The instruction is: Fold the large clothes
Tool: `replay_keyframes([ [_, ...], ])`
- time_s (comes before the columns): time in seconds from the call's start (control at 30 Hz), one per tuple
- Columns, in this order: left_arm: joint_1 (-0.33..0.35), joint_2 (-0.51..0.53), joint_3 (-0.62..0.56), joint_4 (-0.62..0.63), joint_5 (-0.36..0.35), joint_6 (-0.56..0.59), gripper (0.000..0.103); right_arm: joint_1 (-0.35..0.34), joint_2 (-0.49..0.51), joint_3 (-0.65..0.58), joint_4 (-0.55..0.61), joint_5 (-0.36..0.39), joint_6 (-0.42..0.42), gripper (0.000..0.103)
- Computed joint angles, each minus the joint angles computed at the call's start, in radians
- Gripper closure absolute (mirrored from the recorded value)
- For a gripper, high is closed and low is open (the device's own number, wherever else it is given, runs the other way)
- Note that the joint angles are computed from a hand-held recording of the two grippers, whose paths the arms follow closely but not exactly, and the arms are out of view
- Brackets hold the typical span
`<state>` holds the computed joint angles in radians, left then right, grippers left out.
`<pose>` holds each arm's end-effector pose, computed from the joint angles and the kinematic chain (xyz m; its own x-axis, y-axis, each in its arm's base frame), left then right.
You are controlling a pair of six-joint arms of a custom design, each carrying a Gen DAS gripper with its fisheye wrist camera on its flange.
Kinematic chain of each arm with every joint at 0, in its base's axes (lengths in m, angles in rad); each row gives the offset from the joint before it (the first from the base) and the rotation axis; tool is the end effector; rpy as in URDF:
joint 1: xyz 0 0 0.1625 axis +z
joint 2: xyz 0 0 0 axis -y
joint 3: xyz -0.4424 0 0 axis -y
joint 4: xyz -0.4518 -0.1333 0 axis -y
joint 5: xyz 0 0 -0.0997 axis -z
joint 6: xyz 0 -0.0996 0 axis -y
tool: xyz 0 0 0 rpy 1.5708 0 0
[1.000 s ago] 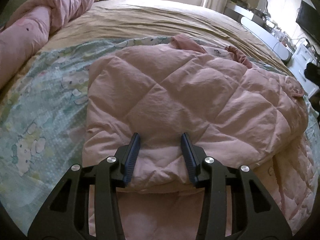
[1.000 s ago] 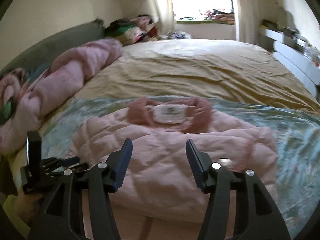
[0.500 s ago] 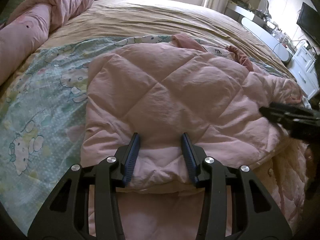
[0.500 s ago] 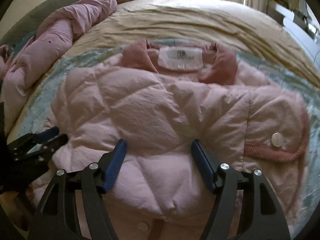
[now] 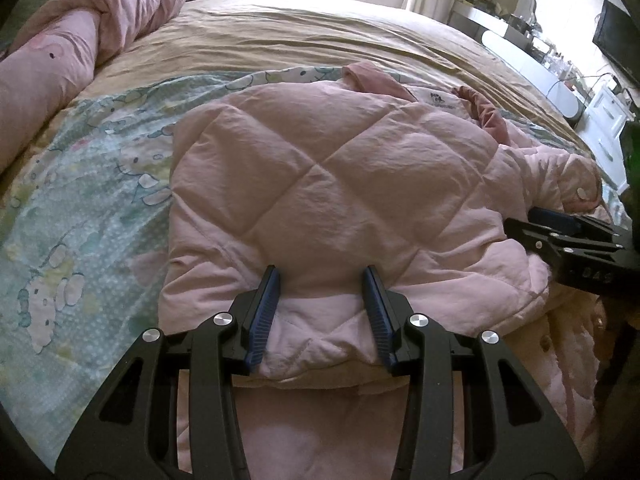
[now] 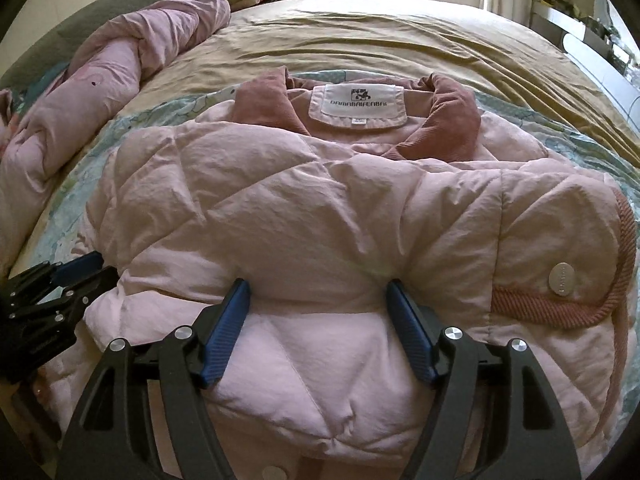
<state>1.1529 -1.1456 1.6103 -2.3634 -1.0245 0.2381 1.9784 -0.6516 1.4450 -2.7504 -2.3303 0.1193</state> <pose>-0.1183 -0.7223 0.3146 -0.7343 0.3925 -0.5539 0.5736 0.7951 -0.1970 0.3719 -0.6980 0.0794 -0.8068 0.0522 0.5885 -0.2731 0.8503 -0.4499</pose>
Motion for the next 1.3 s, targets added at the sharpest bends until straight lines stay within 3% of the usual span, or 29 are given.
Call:
replay_keyframes([
  [0.2, 0.005, -0.005, -0.005, 0.013, -0.023, -0.019, 0.068, 0.005, -0.004, 0.003, -0.01, -0.002, 0.024, 0.029],
  [0.3, 0.004, -0.007, -0.003, 0.013, -0.022, -0.02, 0.068, 0.008, -0.019, 0.025, -0.058, 0.027, 0.045, 0.022],
  [0.53, 0.026, -0.021, -0.028, 0.053, -0.098, -0.065, 0.067, 0.021, -0.049, 0.063, -0.116, 0.054, 0.071, 0.019],
  [0.7, 0.017, -0.042, -0.015, 0.05, -0.11, -0.056, 0.046, 0.036, -0.079, 0.104, -0.173, 0.069, 0.073, 0.013],
  [0.93, 0.003, -0.079, -0.002, 0.027, -0.108, -0.061, 0.031, 0.058, -0.103, 0.141, -0.21, 0.056, 0.069, 0.013],
  [1.07, -0.006, -0.093, 0.0, 0.018, -0.081, -0.069, 0.012, 0.068, -0.115, 0.159, -0.22, 0.052, 0.084, 0.013],
  [1.3, -0.007, -0.119, -0.012, 0.053, -0.067, -0.119, 0.009, 0.085, -0.135, 0.189, -0.274, 0.04, 0.084, 0.012],
])
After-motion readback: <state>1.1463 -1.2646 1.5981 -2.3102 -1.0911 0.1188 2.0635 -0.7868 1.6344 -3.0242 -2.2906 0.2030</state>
